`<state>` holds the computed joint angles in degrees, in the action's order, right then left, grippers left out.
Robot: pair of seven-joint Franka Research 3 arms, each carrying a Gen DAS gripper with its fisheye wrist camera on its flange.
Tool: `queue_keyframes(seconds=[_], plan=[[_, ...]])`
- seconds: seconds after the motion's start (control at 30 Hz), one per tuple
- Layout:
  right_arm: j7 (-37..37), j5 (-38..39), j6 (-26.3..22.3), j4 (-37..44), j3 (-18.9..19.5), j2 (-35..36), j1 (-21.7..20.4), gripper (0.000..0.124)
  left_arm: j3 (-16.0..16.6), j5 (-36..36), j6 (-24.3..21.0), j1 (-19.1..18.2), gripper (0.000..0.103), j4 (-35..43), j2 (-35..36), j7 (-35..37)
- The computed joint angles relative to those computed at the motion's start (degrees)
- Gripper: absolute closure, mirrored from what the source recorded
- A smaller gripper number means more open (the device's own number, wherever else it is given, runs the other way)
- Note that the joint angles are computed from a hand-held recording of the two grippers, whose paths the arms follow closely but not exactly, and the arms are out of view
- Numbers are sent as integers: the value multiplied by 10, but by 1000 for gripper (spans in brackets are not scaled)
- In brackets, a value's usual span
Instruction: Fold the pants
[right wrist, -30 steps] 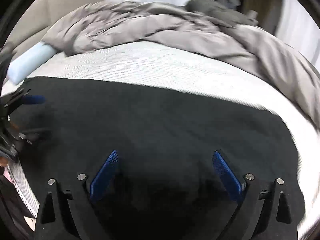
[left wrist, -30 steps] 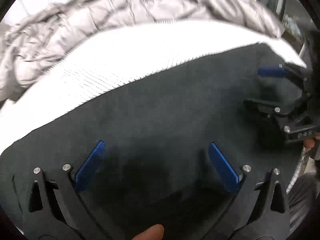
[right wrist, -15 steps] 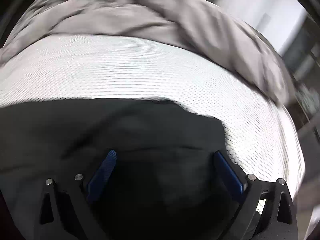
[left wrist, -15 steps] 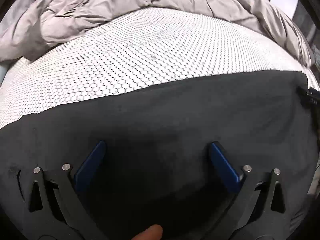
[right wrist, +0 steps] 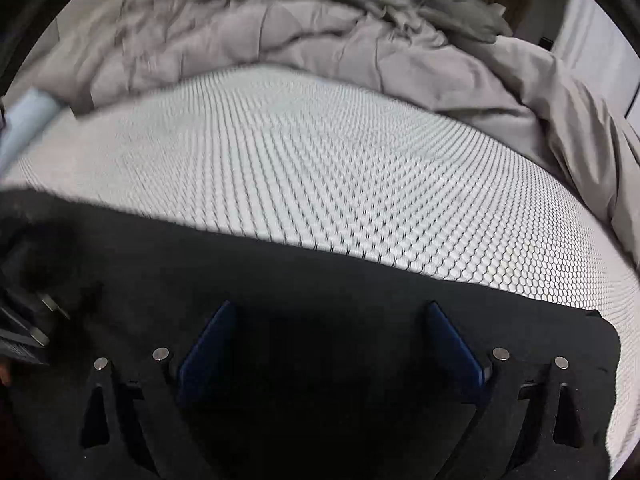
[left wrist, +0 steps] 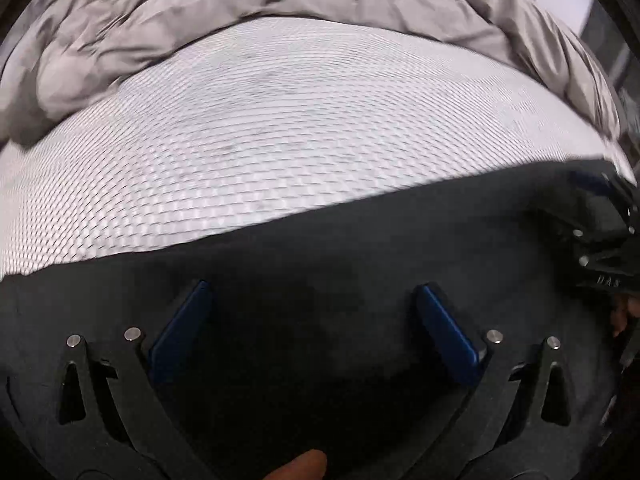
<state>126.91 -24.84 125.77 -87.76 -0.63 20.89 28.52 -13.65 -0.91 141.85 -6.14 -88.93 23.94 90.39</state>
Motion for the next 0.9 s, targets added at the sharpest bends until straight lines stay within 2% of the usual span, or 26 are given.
queue_keyframes(seconds=[0.07, 0.13, 0.17, 0.23, 0.27, 0.3, 0.37, 0.43, 0.53, 0.57, 0.6, 0.63, 0.73, 0.83, 0.87, 0.9], plan=[[2, -25, -20, -19, -12, -14, -2, 26, -7, -28, 9, 20, 1, -10, -4, 13], [59, -87, -82, -39, -34, -34, 3, 26, -16, -49, 11, 33, 1, -16, -9, 44], [110, -125, -131, -52, -47, -49, 4, 26, -11, -43, 10, 28, 1, -13, -8, 41], [192, -158, -176, -96, -62, -89, -13, 26, 3, -14, 9, 10, 1, -11, -8, 21], [212, -162, -172, -120, -61, -109, -25, 26, 10, 3, 10, 2, 1, -11, -11, 8], [221, -148, -140, -153, -58, -137, -40, 27, 11, 6, 12, 3, 1, -32, -28, 2], [227, -112, -34, -232, -52, -211, -72, 28, 6, -6, 16, 9, 1, -39, -38, -4], [257, -131, -5, -276, -40, -265, -88, 28, -6, -41, 28, 23, 1, -61, -61, 14], [281, -103, 90, -344, -41, -325, -118, 29, -11, -73, 47, 27, 1, -100, -96, 33], [288, -89, 118, -363, -41, -335, -126, 34, -10, -75, 49, 25, 1, -109, -103, 36], [293, -74, 155, -381, -47, -339, -136, 48, -8, -73, 48, 21, 1, -115, -107, 39], [296, -67, 164, -386, -41, -338, -142, 52, -5, -64, 44, 16, 1, -119, -110, 40], [225, -20, 170, -366, -37, -296, -151, 52, 10, -17, 26, -2, 1, -115, -101, 16], [236, -61, 126, -329, 1, -253, -167, 54, 12, -6, 26, -3, 1, -110, -87, 12], [234, -62, 127, -324, 8, -248, -174, 76, 11, -5, 26, -2, 1, -107, -84, 15], [223, -53, 148, -324, 9, -247, -174, 83, 10, -5, 27, -1, 1, -106, -83, 16]])
